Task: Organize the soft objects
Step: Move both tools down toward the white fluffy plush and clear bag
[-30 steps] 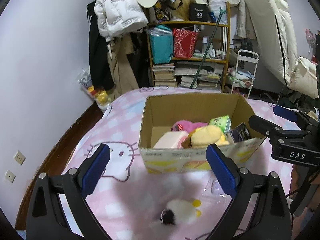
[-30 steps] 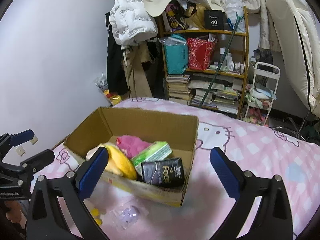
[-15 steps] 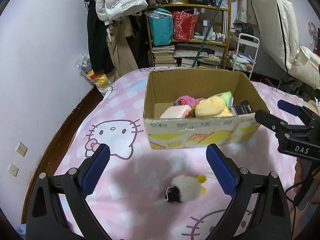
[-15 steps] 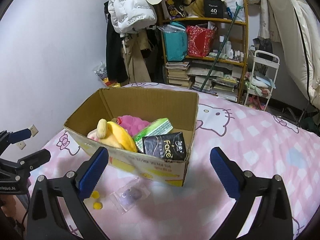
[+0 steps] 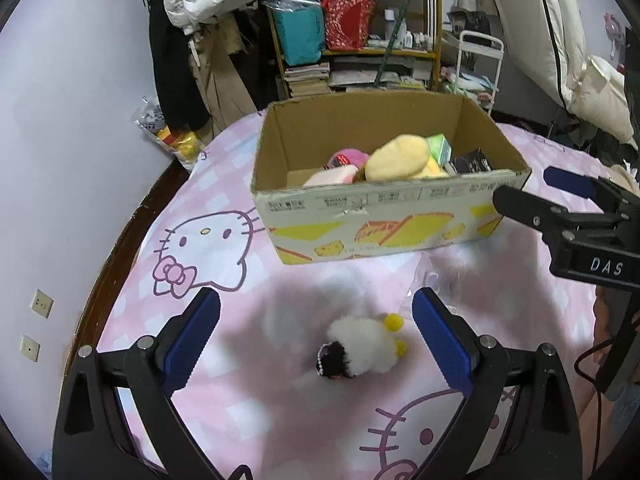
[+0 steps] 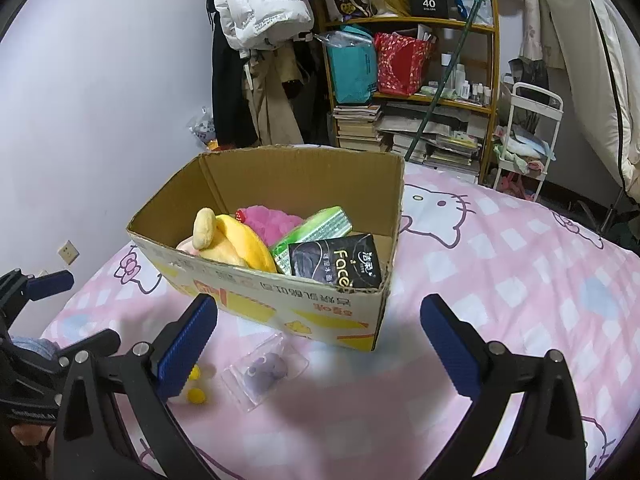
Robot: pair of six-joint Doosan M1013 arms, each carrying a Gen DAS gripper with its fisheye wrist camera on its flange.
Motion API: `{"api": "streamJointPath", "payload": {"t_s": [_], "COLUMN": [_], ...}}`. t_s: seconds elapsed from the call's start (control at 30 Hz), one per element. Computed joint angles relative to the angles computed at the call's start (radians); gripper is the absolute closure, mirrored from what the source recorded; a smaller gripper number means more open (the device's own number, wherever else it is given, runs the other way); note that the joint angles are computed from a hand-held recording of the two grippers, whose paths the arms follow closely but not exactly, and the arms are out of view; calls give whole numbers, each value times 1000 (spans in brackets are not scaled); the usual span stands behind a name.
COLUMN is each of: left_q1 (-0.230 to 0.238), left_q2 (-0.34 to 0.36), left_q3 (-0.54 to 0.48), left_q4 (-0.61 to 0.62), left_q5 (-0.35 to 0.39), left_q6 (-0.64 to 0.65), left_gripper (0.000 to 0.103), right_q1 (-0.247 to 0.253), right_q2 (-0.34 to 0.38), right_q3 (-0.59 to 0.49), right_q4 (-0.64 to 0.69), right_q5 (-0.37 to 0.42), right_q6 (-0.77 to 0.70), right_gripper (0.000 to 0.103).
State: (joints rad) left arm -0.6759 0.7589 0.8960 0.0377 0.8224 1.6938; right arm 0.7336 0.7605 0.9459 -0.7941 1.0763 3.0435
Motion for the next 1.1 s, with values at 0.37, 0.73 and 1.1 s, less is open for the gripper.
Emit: {"api": "streamJointPath", "payload": {"t_s": [0.37,0.73,1.1], "left_q1": [-7,-17,-22], "left_q2": [56,112,152], "left_q3": [-65,-135,-189], "left_q4": [10,11,41], "left_q5": [116,221,292], "left_q6": [25,51,45], "left_gripper": [7,7,7], "right_q1": [-21,-38,-52], "right_q2": [1,8,29], "right_q3": [15,20,-4], "right_q4": [94,172,265], "right_q5": [-47,-59,-48], "right_q6": [2,-18,-109], "right_gripper": [0,0,0]}}
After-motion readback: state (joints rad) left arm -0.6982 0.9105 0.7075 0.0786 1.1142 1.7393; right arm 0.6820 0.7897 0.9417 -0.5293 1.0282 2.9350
